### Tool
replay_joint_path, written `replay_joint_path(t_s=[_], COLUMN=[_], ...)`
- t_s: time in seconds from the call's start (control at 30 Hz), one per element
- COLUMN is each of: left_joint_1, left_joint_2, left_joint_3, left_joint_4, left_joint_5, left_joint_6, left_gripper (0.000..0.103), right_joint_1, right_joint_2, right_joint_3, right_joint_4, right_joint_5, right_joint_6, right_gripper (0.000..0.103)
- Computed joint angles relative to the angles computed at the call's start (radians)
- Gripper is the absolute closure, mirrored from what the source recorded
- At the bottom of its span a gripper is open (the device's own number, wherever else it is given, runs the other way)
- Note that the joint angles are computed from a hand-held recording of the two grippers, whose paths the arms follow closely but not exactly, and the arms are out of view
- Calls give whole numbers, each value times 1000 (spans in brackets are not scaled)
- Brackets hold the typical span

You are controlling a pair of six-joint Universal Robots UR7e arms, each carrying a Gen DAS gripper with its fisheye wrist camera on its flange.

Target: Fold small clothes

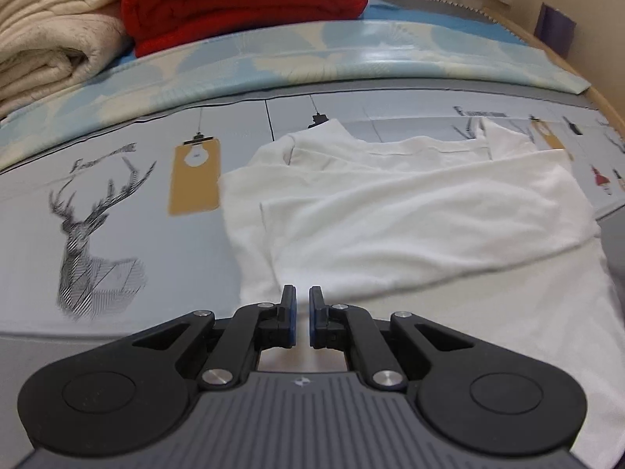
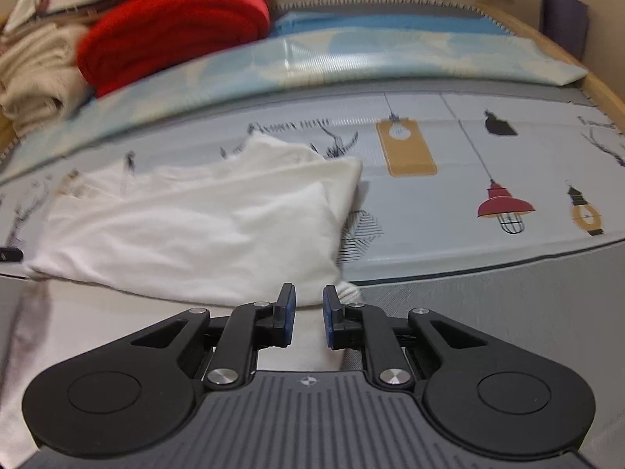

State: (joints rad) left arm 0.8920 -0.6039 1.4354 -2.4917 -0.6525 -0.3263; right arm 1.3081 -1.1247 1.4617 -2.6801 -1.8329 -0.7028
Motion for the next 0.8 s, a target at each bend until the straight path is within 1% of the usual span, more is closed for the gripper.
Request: replay_joint_path(t_s=[0.13, 0.2, 0.27, 0.37, 0.43, 0.47, 0.5, 0.53, 0.57, 0.63, 0.7, 0.77, 0.8], left_joint_1=[-49, -79, -108, -144, -163, -172, -175, -180, -182, -181, -183, -178, -176], left_joint_2=[-118, -169, -214, -283, -316, -335, -346, -360, -369, -377, -371, -361, -358], left_joint_3=[199, 302, 401, 554, 628, 652, 661, 664, 668, 667, 659, 646, 647], left_joint_4=[-78, -112, -150, -204, -195, -150, -114, -64, -43, -20, 6, 32, 41], left_joint_5=[-41, -42, -51, -88, -111, -126, -136, -153, -168, -192, -198, -219, -224], left_joint_6=[-101, -134, -164, -255, -346, -410, -454, -512, -542, -562, -584, -593, -597], left_gripper=[98, 98, 98, 98, 98, 98, 98, 94, 92, 75, 71, 69, 67], right_joint_1=[-8, -22, -40, -88, -148, -173, -194, -204, -208, -201, -195, -196, -195], right_joint_2=[-140, -208, -280, -377, -439, -462, -480, -491, -499, -500, -489, -482, -478], right_joint_3=[158, 234, 316, 425, 490, 514, 535, 551, 561, 571, 573, 578, 577], right_joint_4=[-42, -59, -84, -100, -84, -71, -58, -52, -43, -37, -47, -49, -44], right_joint_5=[73, 102, 121, 167, 200, 201, 184, 166, 152, 116, 78, 46, 29], right_joint_6=[27, 34, 16, -4, 3, 15, 36, 52, 60, 52, 48, 59, 67], right_gripper=[84, 84, 84, 84, 84, 84, 84, 84, 84, 83, 72, 69, 65])
